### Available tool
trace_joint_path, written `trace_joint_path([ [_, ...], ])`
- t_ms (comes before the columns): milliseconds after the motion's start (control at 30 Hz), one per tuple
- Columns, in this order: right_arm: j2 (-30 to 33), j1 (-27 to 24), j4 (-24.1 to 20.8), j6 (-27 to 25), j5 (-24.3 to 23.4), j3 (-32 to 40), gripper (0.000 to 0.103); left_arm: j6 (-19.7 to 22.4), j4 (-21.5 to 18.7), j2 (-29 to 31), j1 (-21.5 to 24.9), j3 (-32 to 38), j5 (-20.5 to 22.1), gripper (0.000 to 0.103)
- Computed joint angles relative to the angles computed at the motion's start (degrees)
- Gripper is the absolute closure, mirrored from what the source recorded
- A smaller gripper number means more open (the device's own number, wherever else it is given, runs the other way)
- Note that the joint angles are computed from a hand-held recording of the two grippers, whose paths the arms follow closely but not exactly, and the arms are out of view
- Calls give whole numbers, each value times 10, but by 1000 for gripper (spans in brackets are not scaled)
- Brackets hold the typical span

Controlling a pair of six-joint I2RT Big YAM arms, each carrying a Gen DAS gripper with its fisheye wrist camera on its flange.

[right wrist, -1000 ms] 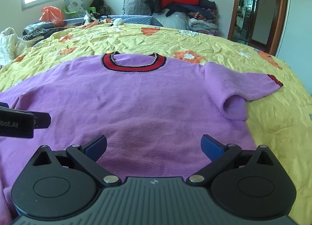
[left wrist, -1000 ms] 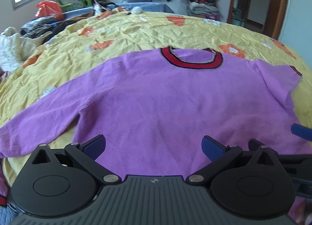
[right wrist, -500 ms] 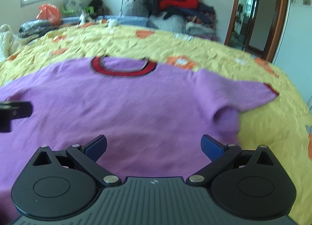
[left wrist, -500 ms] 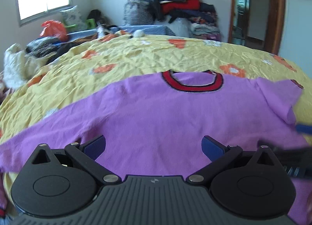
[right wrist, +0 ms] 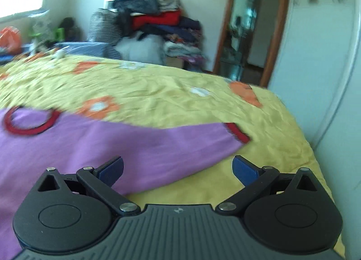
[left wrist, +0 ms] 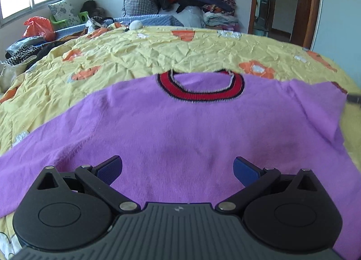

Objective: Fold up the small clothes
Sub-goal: 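Grasp the red-trimmed sleeve cuff with the right gripper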

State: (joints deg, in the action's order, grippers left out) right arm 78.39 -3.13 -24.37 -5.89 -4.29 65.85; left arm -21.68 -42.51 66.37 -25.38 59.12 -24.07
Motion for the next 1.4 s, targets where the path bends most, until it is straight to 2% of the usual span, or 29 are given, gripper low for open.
trace_joint_path([
  [33,24,-20,0,11,-13,24,0,-2,0,2,0,-3,-3,0],
  [100,82,-49,-48,22,-24,93,0,-3,-1,7,2,-9,2,0],
  [167,130,-75,-69,41,-59,146,0,-5,-1,7,5,-17,6,0],
  [233,164,-91,-68,59,-87,180,0,-6,-5,12,4,-21,0,0],
  [300,194,-98,-95,63,-101,215,0,-9,-4,13,7,-25,7,0],
  [367,215,-103,-108,67,-121,235,0,-19,3,11,12,-31,12,0],
  [433,233,-102,-127,65,-120,255,0,-24,3,14,14,-28,15,0],
  [633,262,-107,-148,76,-139,280,0,-25,0,35,23,1,27,0],
  [733,260,-105,-126,75,-151,268,0,-34,-19,63,36,39,64,0],
  [767,258,-105,-121,77,-159,265,3,-36,-18,68,38,47,73,0],
  [800,256,-104,-114,79,-167,261,21,-40,-13,70,39,50,81,0],
  [833,255,-102,-115,78,-163,261,34,-43,-2,69,40,48,85,0],
  [900,253,-97,-123,75,-148,263,78,-48,17,67,36,40,73,0],
  [967,252,-101,-124,82,-178,261,94,-48,35,62,30,28,65,0],
  [1067,236,-96,-108,70,-175,238,98,-49,36,62,30,19,77,0],
  [1133,214,-93,-82,88,-181,211,98,-22,27,64,31,19,93,0],
  [1233,173,-89,-38,122,-231,167,98,6,14,59,23,20,69,0],
  [1300,141,-77,-11,138,-249,136,98,15,9,49,26,15,73,0],
  [1400,97,-49,19,149,-251,97,98,21,3,31,36,6,83,0],
])
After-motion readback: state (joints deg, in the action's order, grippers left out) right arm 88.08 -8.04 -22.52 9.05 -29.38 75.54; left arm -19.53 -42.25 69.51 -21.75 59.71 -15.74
